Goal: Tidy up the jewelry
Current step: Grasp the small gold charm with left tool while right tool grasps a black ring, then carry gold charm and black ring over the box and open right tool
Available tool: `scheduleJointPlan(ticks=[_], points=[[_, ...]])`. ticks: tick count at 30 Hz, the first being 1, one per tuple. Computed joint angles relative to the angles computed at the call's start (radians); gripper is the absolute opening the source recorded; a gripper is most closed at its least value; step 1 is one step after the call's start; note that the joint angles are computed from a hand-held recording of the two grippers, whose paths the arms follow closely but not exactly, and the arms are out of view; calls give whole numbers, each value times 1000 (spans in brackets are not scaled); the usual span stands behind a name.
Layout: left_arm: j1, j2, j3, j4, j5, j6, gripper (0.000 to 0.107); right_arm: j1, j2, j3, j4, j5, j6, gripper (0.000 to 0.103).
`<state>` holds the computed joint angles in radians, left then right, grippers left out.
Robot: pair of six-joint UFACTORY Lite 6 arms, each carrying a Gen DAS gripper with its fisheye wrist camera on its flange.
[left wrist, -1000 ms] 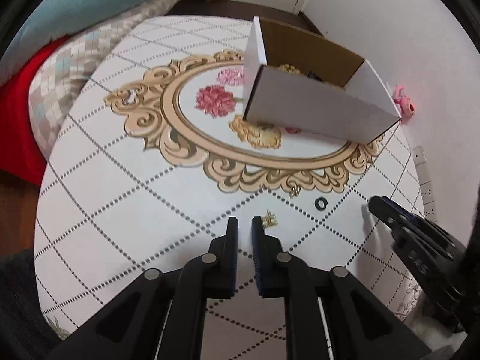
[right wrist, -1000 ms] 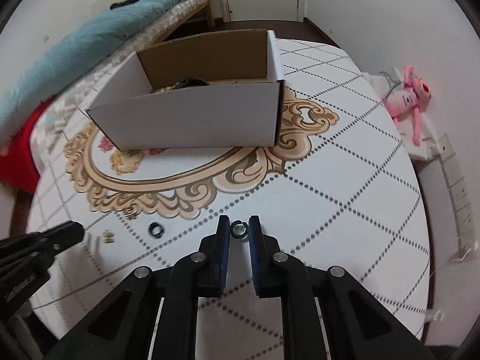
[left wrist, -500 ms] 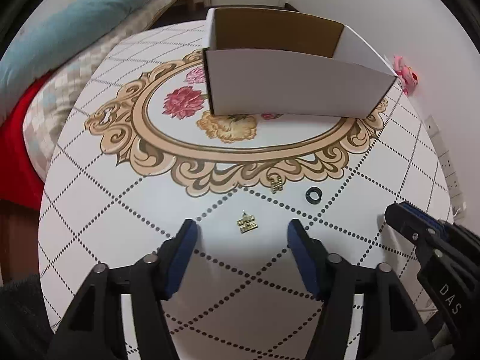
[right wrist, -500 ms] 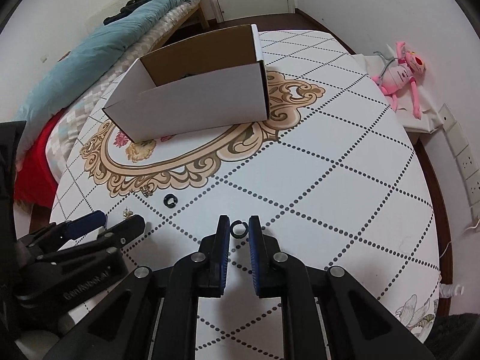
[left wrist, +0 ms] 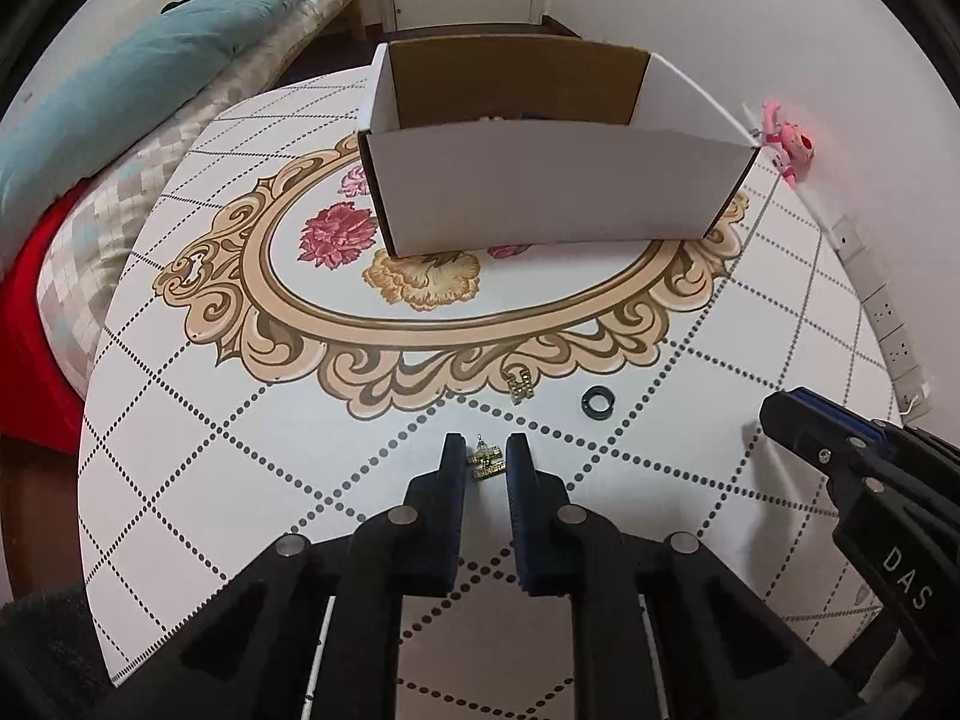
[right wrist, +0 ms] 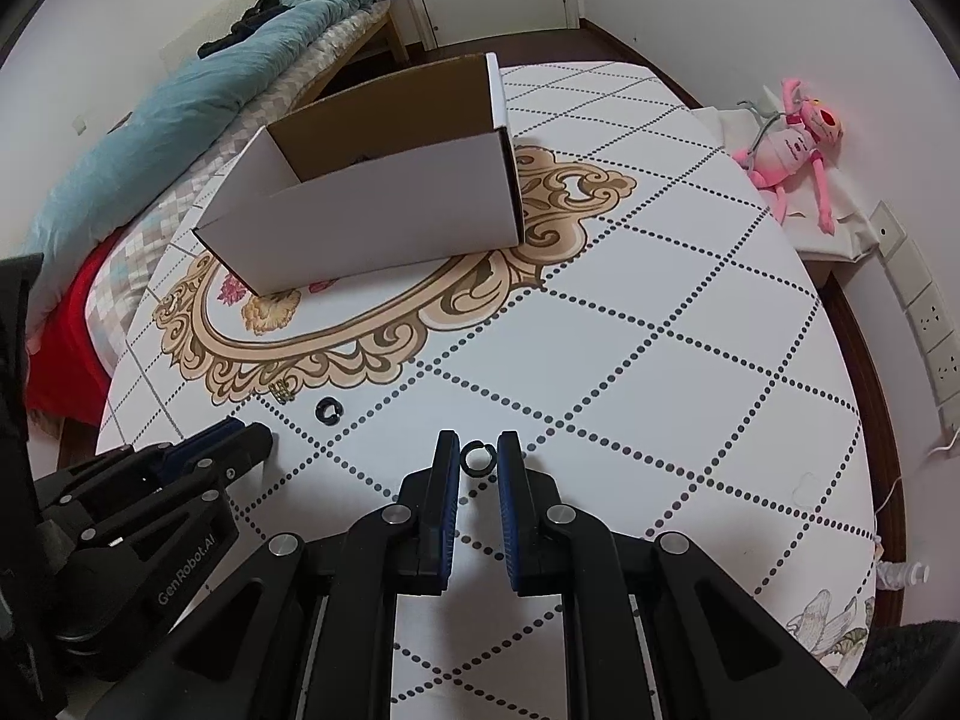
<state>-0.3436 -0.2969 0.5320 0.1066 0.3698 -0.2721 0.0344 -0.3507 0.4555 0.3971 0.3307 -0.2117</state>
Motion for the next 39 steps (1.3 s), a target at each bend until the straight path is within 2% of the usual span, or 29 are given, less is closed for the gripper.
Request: scheduleJointPlan(ticks=[5, 9, 13, 17, 20, 23, 26, 27, 28, 29, 30, 31, 32, 35, 36, 37, 38, 39], points=[[29, -68, 72, -137, 91, 143, 11, -39, -37, 36, 73, 64, -74, 13], [106, -1, 273, -350, 194, 354, 11, -93, 7, 179, 170, 149, -177, 13], [174, 231, 568, -469, 286, 483, 11, -118, 237, 473, 229, 205, -250, 13], [188, 473, 848, -422, 362, 466, 11, -103, 523, 816, 148, 272, -184, 13], [195, 639, 1050, -352, 427, 410, 12, -85, 751, 1104, 17, 361, -78, 13], [206, 767, 1221, -291, 493, 337, 12, -73, 928, 1341, -80, 459, 1, 14], [219, 840, 1325, -260, 533, 298, 14, -62, 1039, 1497, -130, 539, 50, 14], [221, 857, 1349, -241, 544, 286, 18, -59, 1060, 1528, -150, 555, 62, 14], [220, 870, 1369, -217, 553, 268, 29, -59, 1074, 1550, -155, 564, 70, 16], [220, 871, 1373, -203, 556, 259, 36, -59, 1075, 1554, -158, 565, 74, 23], [222, 865, 1367, -194, 552, 253, 55, -58, 1071, 1551, -169, 559, 84, 28], [223, 849, 1345, -172, 536, 235, 67, -55, 1056, 1534, -182, 545, 91, 37], [221, 831, 1321, -147, 519, 219, 70, -54, 1041, 1516, -184, 536, 91, 40], [224, 812, 1288, -107, 504, 191, 72, -46, 995, 1460, -229, 503, 114, 40], [225, 803, 1274, -102, 496, 188, 78, -39, 981, 1443, -259, 490, 135, 42], [227, 778, 1236, -95, 475, 185, 86, -29, 965, 1421, -312, 477, 172, 50], [229, 756, 1203, -93, 457, 185, 90, -22, 959, 1415, -342, 476, 196, 63], [231, 735, 1173, -92, 441, 185, 98, -17, 946, 1395, -368, 470, 215, 70]])
